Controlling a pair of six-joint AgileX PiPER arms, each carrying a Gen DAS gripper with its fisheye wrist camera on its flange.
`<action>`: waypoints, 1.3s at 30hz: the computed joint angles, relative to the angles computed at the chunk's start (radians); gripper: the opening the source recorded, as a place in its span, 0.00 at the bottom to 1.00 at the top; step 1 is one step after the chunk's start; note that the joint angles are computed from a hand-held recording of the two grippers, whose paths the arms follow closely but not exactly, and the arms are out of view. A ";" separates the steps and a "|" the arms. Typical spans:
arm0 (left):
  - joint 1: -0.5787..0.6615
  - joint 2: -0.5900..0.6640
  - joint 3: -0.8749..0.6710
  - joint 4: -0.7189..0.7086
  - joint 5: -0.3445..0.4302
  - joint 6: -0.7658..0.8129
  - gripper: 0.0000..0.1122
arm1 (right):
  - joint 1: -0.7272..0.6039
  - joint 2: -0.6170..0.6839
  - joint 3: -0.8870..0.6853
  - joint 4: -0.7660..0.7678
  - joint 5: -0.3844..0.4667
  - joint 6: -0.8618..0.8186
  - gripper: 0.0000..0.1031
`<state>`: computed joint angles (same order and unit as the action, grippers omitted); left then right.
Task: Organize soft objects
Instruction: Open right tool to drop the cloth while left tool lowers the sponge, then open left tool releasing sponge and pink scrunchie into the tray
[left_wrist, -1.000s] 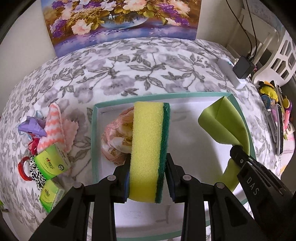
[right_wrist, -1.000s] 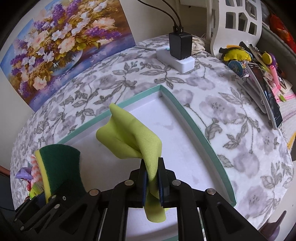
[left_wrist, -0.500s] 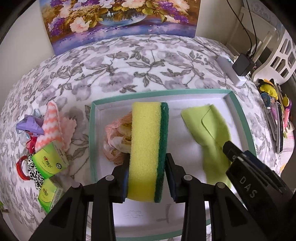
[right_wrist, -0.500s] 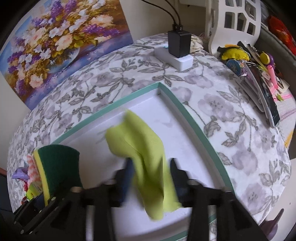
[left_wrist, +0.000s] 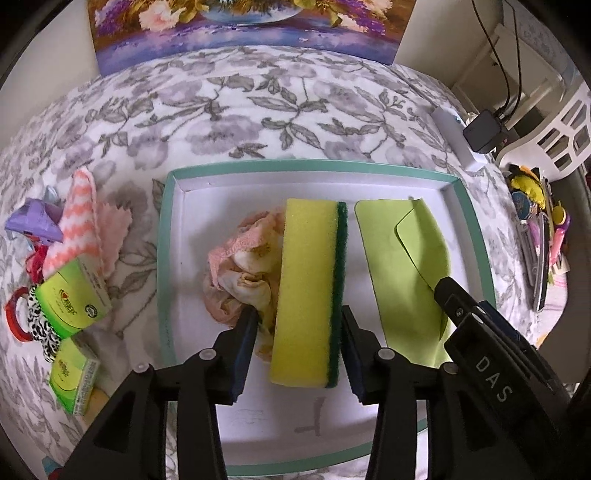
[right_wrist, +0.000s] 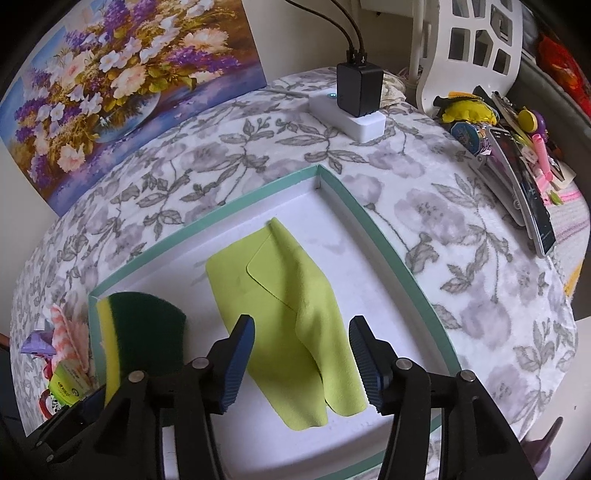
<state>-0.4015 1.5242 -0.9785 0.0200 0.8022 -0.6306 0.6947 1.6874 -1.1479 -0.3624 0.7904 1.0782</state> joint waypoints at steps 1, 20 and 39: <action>0.008 -0.001 0.000 -0.016 -0.001 0.015 0.41 | 0.000 0.000 -0.001 0.000 0.002 0.001 0.56; 0.180 -0.100 0.000 -0.182 0.048 0.193 0.49 | 0.010 -0.028 -0.035 0.018 0.092 0.011 0.57; 0.438 -0.156 0.050 -0.093 0.108 0.184 0.73 | 0.095 0.038 -0.121 -0.016 0.122 0.089 1.00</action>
